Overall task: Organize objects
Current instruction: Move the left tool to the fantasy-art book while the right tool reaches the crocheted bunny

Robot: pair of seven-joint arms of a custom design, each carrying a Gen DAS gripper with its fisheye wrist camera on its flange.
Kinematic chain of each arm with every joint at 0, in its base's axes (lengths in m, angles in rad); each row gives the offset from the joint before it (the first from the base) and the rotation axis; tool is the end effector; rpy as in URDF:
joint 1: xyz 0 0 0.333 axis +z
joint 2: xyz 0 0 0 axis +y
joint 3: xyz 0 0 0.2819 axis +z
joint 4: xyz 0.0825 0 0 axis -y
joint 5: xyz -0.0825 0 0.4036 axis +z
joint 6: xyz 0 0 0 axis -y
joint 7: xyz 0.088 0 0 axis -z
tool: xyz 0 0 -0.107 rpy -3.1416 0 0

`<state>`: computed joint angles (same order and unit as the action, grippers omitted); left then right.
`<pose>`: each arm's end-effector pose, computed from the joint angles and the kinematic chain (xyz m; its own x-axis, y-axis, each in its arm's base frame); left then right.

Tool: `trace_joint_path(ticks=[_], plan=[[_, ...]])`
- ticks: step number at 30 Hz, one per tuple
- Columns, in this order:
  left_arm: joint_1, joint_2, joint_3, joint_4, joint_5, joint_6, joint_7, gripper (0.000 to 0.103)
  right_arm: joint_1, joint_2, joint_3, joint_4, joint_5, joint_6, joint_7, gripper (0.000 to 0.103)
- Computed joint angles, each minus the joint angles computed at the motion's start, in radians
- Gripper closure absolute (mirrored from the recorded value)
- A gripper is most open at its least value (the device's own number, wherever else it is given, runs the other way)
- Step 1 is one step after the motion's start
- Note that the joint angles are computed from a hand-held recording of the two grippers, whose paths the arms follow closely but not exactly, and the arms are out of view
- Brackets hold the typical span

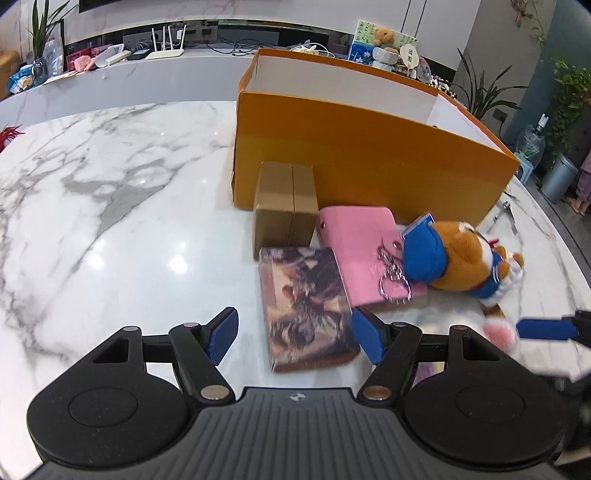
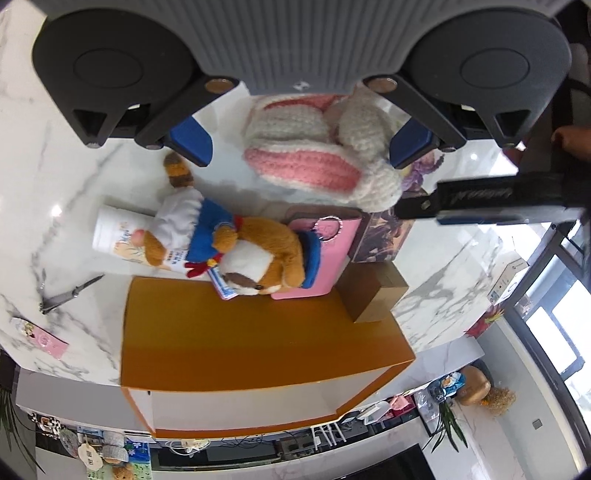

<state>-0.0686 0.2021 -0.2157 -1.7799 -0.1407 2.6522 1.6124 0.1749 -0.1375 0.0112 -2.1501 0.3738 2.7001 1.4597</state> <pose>0.6515 -0.1768 0.4802 -0.2512 -0.9569 0.1457 -0.7789 0.1105 -0.6174 0.5704 0.0950 0.4966 0.1067 -0.9590 -0.2625 -0.7872 0.0798 -0.6115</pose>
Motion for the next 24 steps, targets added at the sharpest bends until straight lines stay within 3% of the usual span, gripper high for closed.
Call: trace_joint_path(ticks=[5, 14, 24], plan=[[-0.017, 0.068, 0.003, 0.085, 0.052, -0.052, -0.061, 0.023, 0.003, 0.005, -0.003, 0.002, 0.004, 0.004, -0.026, 0.001], [-0.016, 0.087, 0.004, 0.104, 0.083, -0.088, -0.084, 0.019, 0.004, 0.001, 0.003, -0.010, -0.001, 0.042, -0.055, 0.001], [-0.023, 0.079, 0.019, 0.099, 0.145, -0.103, -0.125, 0.019, 0.037, 0.038, 0.006, -0.005, 0.030, 0.118, -0.239, 0.001]])
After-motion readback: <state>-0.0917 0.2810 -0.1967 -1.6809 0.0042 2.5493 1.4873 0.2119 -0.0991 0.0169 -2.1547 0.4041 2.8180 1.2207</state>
